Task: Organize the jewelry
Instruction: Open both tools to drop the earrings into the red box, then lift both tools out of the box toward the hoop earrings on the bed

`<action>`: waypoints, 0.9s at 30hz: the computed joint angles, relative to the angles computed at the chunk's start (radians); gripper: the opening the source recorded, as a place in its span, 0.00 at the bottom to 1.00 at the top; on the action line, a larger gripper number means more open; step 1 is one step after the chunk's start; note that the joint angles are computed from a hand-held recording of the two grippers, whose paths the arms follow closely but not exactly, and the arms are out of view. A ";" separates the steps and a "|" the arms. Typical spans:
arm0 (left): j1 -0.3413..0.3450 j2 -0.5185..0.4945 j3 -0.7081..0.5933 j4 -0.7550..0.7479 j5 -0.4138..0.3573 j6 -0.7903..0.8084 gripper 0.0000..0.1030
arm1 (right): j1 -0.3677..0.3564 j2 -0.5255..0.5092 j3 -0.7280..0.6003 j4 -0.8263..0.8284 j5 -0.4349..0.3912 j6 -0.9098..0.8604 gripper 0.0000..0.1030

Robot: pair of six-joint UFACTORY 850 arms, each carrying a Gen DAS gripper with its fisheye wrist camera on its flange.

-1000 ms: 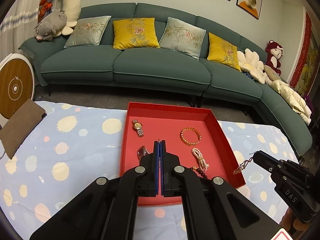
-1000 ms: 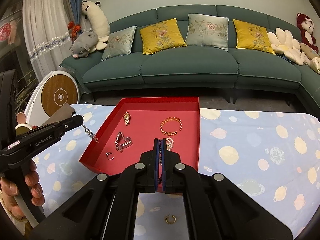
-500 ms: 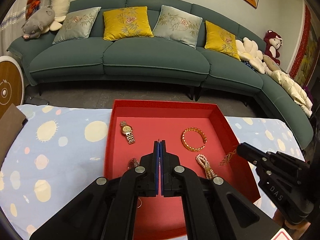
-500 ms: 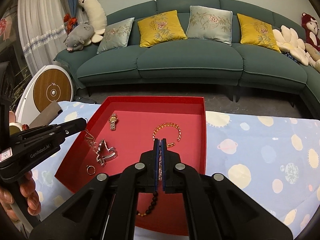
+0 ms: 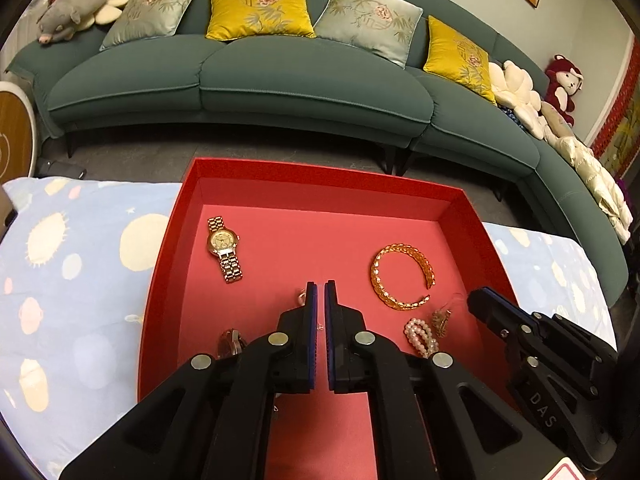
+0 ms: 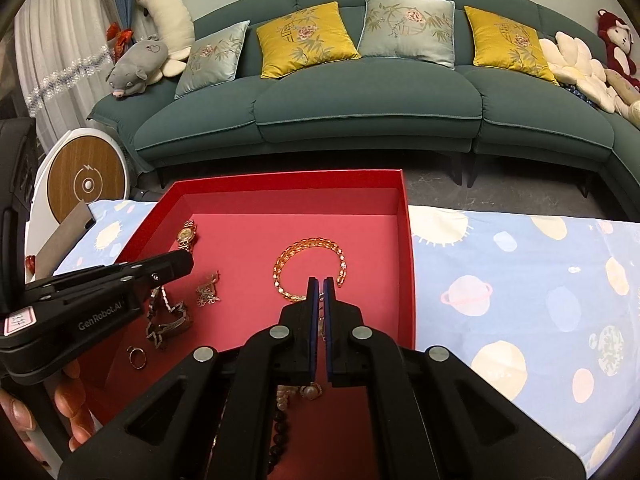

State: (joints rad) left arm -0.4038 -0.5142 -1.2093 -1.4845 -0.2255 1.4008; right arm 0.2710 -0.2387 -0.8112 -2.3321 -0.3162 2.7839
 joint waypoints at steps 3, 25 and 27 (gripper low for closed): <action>0.009 0.002 0.008 -0.017 -0.015 0.005 0.20 | -0.001 0.004 0.004 0.013 0.001 -0.009 0.04; 0.056 0.426 0.376 0.069 0.052 -0.035 0.39 | 0.223 0.447 0.281 0.637 -0.050 -0.461 0.05; 0.050 0.456 0.418 0.032 0.079 0.003 0.48 | 0.237 0.475 0.312 0.649 -0.035 -0.428 0.05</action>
